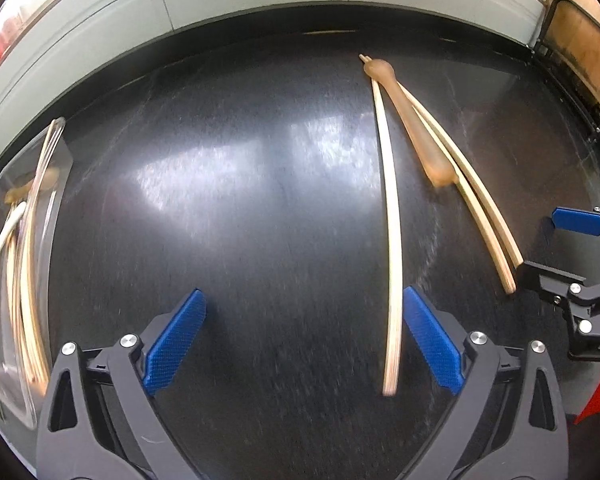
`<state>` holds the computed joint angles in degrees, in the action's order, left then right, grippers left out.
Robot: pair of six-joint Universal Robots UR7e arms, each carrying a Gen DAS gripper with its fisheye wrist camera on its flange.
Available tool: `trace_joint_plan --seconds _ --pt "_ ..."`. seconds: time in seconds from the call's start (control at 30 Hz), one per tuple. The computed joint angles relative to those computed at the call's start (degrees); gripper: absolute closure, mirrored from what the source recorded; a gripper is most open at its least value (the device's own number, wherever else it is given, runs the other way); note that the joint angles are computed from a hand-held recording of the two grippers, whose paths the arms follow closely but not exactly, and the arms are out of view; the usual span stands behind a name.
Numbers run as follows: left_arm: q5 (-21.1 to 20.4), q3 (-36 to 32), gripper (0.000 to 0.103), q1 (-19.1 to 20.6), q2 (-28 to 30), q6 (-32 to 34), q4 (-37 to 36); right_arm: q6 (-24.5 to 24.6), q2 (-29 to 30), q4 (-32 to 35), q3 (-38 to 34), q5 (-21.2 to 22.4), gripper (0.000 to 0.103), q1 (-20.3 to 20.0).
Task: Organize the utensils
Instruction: 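Move both open tools back over the remaining utensils, then close the left tool on a chopstick while the right tool grasps another chopstick, then carry both chopsticks over the clear tray with both tools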
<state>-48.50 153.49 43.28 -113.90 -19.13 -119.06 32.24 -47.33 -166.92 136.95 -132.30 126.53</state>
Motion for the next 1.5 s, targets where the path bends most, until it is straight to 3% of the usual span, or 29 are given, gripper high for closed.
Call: trace_joint_plan --seconds 0.13,0.33,0.57,0.67,0.73,0.83,0.9,1.0,1.27,1.5 --pt "0.05 -1.05 0.007 2.56 7.11 5.29 -9.44 -3.18 1.03 -2.35 -1.01 -1.91 0.023 -1.71" --pt "-0.28 -3.64 0.007 6.03 18.0 14.8 -23.31 -12.96 2.05 -8.34 -2.79 -2.45 0.023 -5.9" --pt "-1.37 -5.88 0.008 8.87 24.64 21.89 -32.87 -21.45 4.34 -13.18 -6.14 -1.96 0.028 -8.86" --pt "-1.56 -6.08 0.016 9.01 25.6 22.89 -34.82 -24.06 4.84 -14.25 -7.06 -1.24 0.045 -9.05" --pt "-1.72 -5.7 0.028 8.41 25.94 23.38 -36.17 -25.08 5.08 -14.21 -7.84 -0.69 0.071 -9.01" --pt "-1.52 -5.09 0.06 6.99 25.63 22.42 -36.14 -23.6 4.45 -13.45 -7.61 -0.65 0.094 -8.91" --pt "-0.89 -4.82 0.091 6.15 25.61 21.07 -35.5 -20.93 3.76 -13.31 -7.02 -0.58 0.095 -9.21" --pt "-0.47 -5.17 0.097 5.73 25.05 17.61 -32.95 -17.0 2.09 -12.14 -5.48 -1.53 0.095 -8.98" --pt "1.09 -7.5 0.097 5.07 19.14 7.59 -20.99 -8.25 -4.3 -10.8 -0.76 0.32 0.095 -9.07" --pt "-0.17 -9.14 0.097 1.33 9.74 -4.43 -5.02 -3.62 -9.65 -6.61 0.99 0.27 0.095 -4.08"
